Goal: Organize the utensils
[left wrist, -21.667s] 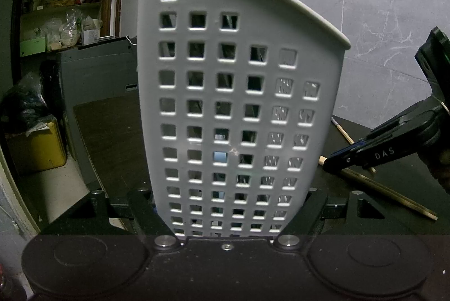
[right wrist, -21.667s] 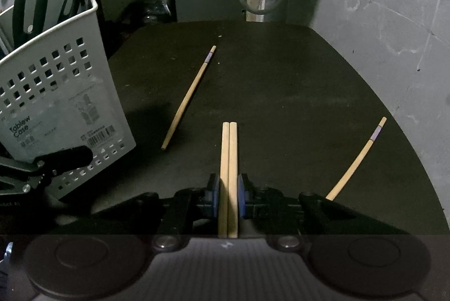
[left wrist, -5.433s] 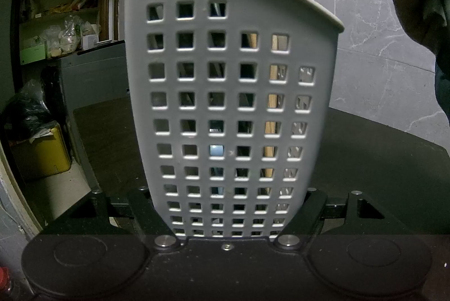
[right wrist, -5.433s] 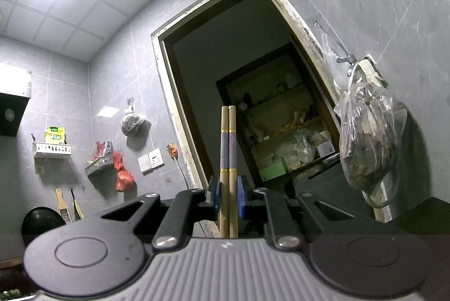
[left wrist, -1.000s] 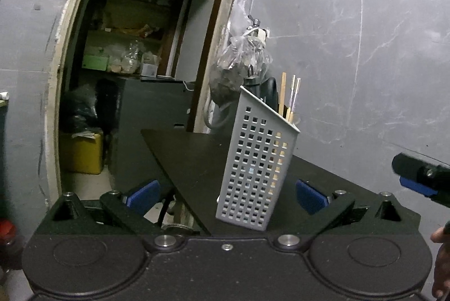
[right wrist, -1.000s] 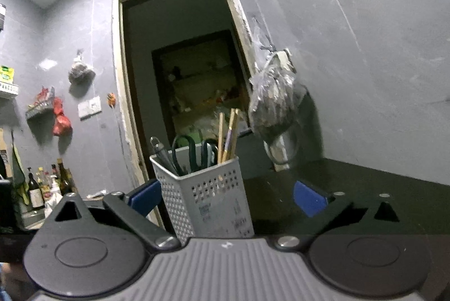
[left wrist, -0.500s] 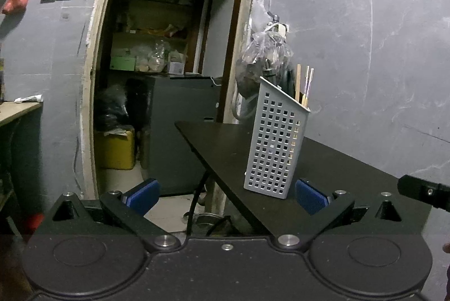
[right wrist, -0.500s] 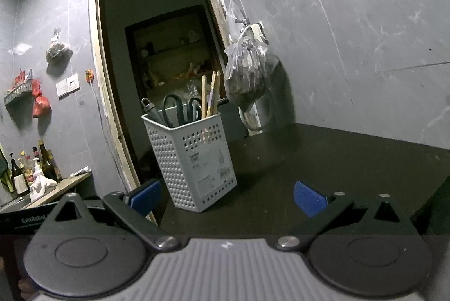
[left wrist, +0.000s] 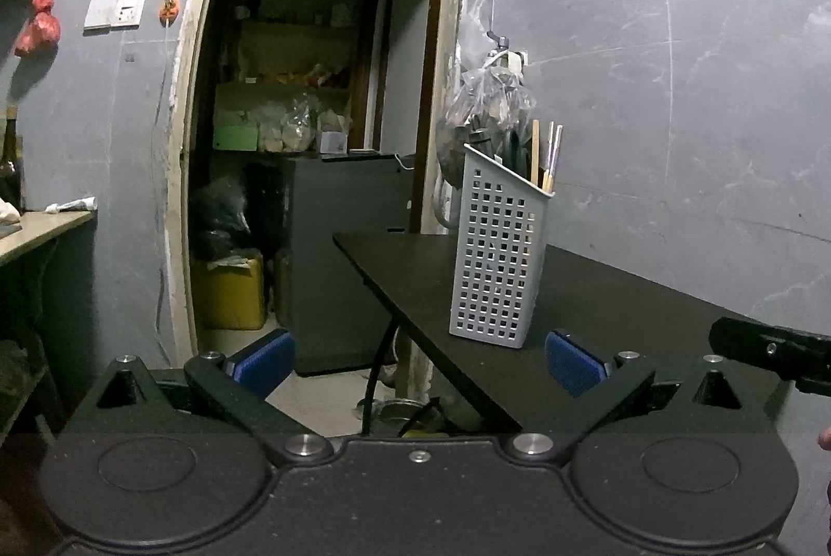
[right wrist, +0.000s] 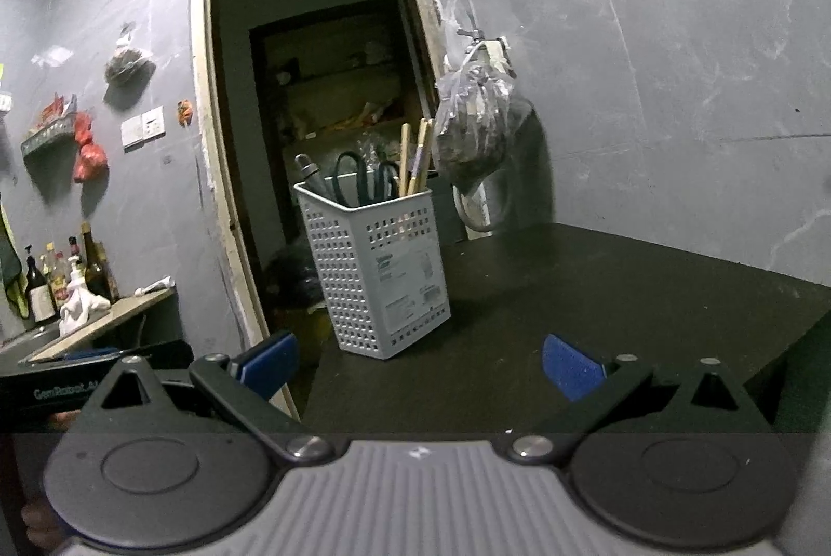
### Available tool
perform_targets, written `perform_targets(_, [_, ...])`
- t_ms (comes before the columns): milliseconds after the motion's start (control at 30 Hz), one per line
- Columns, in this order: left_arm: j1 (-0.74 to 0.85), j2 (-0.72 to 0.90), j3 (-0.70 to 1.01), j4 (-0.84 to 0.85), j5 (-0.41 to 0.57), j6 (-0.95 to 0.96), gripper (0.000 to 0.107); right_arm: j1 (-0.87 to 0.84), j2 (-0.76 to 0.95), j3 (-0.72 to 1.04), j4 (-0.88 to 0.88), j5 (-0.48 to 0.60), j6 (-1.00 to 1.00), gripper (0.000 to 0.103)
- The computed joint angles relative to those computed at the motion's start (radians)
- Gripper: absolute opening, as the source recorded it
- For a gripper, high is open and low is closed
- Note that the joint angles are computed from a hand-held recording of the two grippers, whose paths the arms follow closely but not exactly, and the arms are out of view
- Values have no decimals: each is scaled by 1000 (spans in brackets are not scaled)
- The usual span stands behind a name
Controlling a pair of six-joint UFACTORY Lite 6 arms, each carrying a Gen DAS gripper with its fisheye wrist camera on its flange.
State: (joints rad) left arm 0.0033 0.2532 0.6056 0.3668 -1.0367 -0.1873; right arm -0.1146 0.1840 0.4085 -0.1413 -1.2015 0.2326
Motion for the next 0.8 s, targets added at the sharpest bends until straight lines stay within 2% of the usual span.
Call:
perform_targets(233, [2, -31, -62, -30, -29, 43, 102, 28, -18, -22, 16, 3, -23, 103])
perform_targets(800, [-8, -35, -67, -58, -14, 53, 102, 51, -8, 0, 33, 45, -47, 103])
